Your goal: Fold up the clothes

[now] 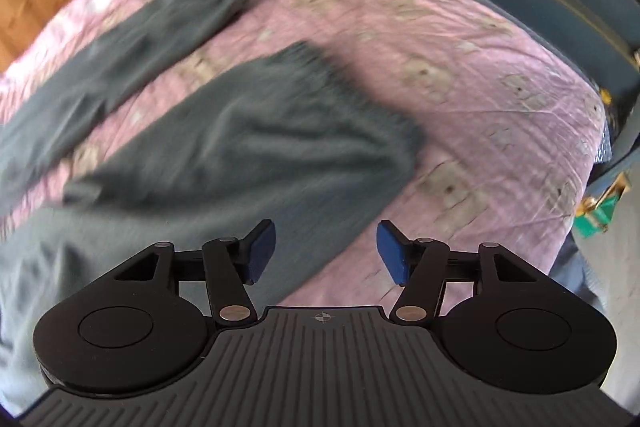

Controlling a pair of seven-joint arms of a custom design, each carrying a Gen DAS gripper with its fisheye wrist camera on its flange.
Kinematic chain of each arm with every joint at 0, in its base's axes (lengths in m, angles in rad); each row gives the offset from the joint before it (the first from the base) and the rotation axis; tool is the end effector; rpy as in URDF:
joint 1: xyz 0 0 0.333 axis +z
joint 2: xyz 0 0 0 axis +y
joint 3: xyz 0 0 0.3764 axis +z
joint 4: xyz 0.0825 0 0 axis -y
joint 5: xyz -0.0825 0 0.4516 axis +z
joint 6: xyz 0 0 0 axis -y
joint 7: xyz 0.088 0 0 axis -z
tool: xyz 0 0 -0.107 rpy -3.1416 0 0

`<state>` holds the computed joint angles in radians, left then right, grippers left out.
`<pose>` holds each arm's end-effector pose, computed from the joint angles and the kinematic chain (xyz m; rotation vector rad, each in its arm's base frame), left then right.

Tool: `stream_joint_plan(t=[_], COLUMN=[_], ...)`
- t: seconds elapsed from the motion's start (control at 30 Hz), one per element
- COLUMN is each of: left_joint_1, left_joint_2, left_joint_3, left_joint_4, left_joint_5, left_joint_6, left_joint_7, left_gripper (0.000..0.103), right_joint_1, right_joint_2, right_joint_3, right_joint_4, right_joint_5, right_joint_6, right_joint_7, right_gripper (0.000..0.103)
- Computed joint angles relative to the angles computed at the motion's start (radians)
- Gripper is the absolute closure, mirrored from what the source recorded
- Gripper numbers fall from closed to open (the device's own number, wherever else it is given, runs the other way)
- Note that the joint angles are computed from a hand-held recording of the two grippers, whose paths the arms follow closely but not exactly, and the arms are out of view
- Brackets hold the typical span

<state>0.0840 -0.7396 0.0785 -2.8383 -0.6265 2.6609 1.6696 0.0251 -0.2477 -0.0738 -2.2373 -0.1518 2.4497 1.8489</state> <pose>0.3609 0.0754 0.4605 -2.4725 1.4017 -1.0463 0.5595 -0.0301 0.5527 -1.7344 2.1975 -0.5229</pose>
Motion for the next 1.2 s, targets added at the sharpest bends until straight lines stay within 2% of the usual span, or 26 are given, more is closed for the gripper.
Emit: stream_joint_plan(t=[0.07,0.1,0.13,0.2,0.3,0.33,0.4,0.43,0.53,0.6,0.67,0.73,0.83,0.97,1.07,1.2], left_joint_1=[-0.048,-0.064,-0.07,-0.077,-0.055,-0.039,-0.033,-0.038,-0.049,-0.006,0.033,0.053,0.019,-0.016,-0.018,-0.006], left_joint_2=[-0.008,-0.006,0.002,0.019,0.038,0.05,0.08,0.094,0.119,0.095,0.059,0.035,0.107,0.262,0.328,0.362], left_joint_3=[0.071,0.094,0.101,0.111,0.094,0.084,0.088,0.099,0.138,0.125,0.107,0.104,0.147,0.176,0.17,0.158], left_joint_4=[-0.005,-0.002,0.007,0.024,0.043,0.046,0.051,0.057,0.086,0.097,0.097,0.098,0.139,0.229,0.271,0.292], left_joint_5=[-0.076,-0.104,-0.114,-0.136,-0.171,-0.182,-0.223,-0.236,-0.241,-0.197,-0.157,-0.143,-0.222,-0.334,-0.403,-0.511], left_joint_6=[0.009,0.005,-0.006,-0.031,-0.005,0.026,0.098,0.11,0.035,-0.046,-0.077,-0.072,-0.023,-0.012,-0.022,-0.035], left_joint_7=[0.043,0.069,0.092,0.138,0.169,0.158,0.157,0.167,0.234,0.238,0.257,0.276,0.325,0.432,0.519,0.618], left_gripper=[0.049,0.054,0.072,0.073,0.097,0.097,0.097,0.097,0.093,0.078,0.039,0.032,0.033,0.046,0.048,0.049], right_joint_1=[0.018,0.029,0.041,0.071,0.118,0.131,0.153,0.163,0.187,0.2,0.207,0.207,0.206,0.216,0.233,0.239], right_joint_2=[-0.013,-0.017,-0.018,-0.006,0.018,0.026,0.041,0.048,0.064,0.06,0.05,0.036,0.035,0.038,0.023,0.008], right_joint_3=[0.026,0.038,0.049,0.064,0.076,0.078,0.087,0.092,0.105,0.108,0.109,0.114,0.12,0.122,0.126,0.134], right_joint_4=[-0.009,-0.012,-0.013,0.002,0.035,0.046,0.067,0.077,0.103,0.104,0.099,0.088,0.08,0.069,0.059,0.045], right_joint_5=[-0.011,-0.016,-0.02,-0.02,0.002,0.013,0.033,0.04,0.047,0.059,0.064,0.051,0.034,0.031,0.037,0.007], right_joint_6=[-0.027,-0.038,-0.046,-0.051,-0.04,-0.034,-0.028,-0.028,-0.05,-0.064,-0.072,-0.088,-0.122,-0.146,-0.146,-0.155], right_joint_7=[0.014,0.022,0.026,0.015,-0.028,-0.04,-0.049,-0.05,-0.06,-0.07,-0.071,-0.048,-0.003,0.016,-0.009,-0.011], right_gripper=[0.042,0.042,0.042,0.042,0.042,0.042,0.042,0.042,0.042,0.042,0.039,0.037,0.037,0.037,0.036,0.033])
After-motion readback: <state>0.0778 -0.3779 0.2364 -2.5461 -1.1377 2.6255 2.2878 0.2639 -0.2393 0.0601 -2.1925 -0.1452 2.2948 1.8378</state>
